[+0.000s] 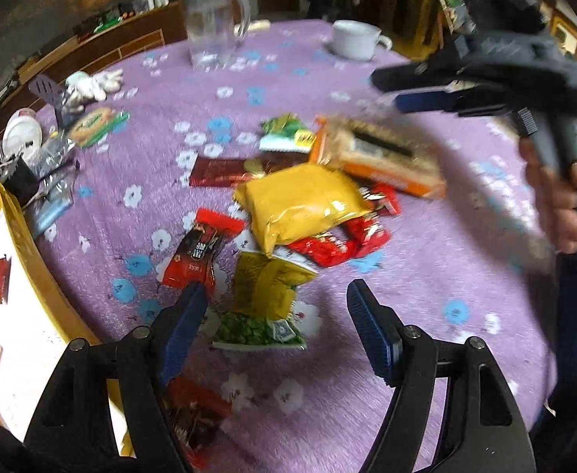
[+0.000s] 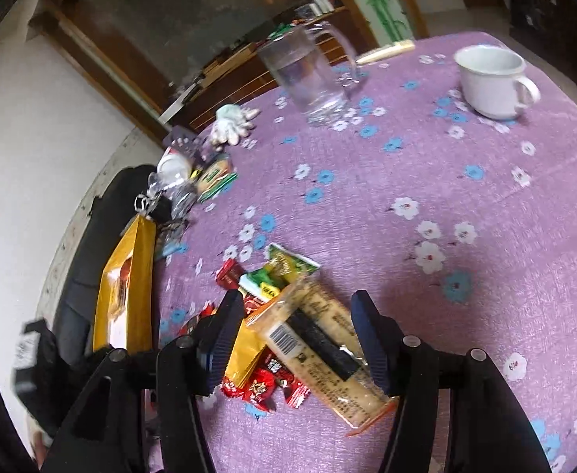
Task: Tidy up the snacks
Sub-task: 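Grasp the green-yellow snack bag with the left gripper while the right grasps the tan bread pack, then carry the snack bag and bread pack over the white box with both grippers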
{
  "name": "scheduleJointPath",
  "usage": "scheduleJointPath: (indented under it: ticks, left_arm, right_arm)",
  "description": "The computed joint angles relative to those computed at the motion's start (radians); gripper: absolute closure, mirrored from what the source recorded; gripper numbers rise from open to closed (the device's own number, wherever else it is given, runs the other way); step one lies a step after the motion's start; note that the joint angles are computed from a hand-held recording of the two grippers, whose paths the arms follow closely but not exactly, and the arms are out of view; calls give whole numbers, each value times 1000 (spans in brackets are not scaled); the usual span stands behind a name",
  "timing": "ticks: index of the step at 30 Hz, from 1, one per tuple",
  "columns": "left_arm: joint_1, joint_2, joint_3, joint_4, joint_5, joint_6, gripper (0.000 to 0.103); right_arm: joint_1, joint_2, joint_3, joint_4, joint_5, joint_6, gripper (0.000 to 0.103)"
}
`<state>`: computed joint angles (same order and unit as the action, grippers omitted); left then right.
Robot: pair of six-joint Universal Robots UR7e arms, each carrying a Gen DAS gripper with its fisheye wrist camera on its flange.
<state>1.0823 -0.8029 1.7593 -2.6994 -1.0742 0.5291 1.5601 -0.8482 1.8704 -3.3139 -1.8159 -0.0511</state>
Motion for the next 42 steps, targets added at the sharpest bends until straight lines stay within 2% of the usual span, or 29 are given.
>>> scheduleJointPath:
  ticks: [1,2,3,4,5,7,9,14,17,20,22,25,28,31,33,37,42]
  left_arm:
    - [0,11,-2,-3,14,-8,30]
    - [0,16,-1,1,26,-18,36]
    - [0,20,-2,5,30,-20,43]
    - [-2,25,1,3,40,-17,56]
    - [-4,28,7,-9,55,-14,60]
    - [0,26,12,-27,36,-27,66]
    - [7,27,7,-38,17,-52,66]
    - [27,21,5,-76,-39,-82,69]
    - [38,14,-5,-76,-81,-90,69]
    - [45,9,-9,-84,-111,-86,69]
    - [45,5,-4,-92,-121,-80,69]
    - [47,0,-3,-100,-140,-73,69]
    - [49,-3,-2,-107,-153,-67,69]
    - [51,-3,-3,-107,-161,-63,69]
    - [50,-3,-2,-110,-166,-59,69]
    - [51,-8,2,-117,-180,-54,69]
    - [55,-10,0,-121,-192,-55,69]
  right_arm:
    - [-5,-3,1,5,7,9,43]
    - [-8,-7,3,8,11,16,43]
    - [-10,-8,3,10,12,16,43]
    - [-9,-9,4,12,9,14,43]
    - [-6,-10,4,14,4,8,43]
    - [0,-8,3,16,-9,-5,43]
    - [7,-3,-3,25,-37,-22,43]
    - [13,10,-26,80,-95,-64,34]
    - [15,21,-43,130,-115,-98,34]
    - [35,54,-71,160,-200,-161,30]
    - [37,67,-78,175,-216,-191,28]
    - [56,99,-89,151,-277,-246,24]
    - [71,123,-96,120,-328,-287,24]
    - [92,162,-113,89,-415,-343,25]
    - [92,170,-118,77,-424,-353,27]
    - [82,144,-96,68,-381,-331,41]
    - [70,107,-75,65,-310,-269,44]
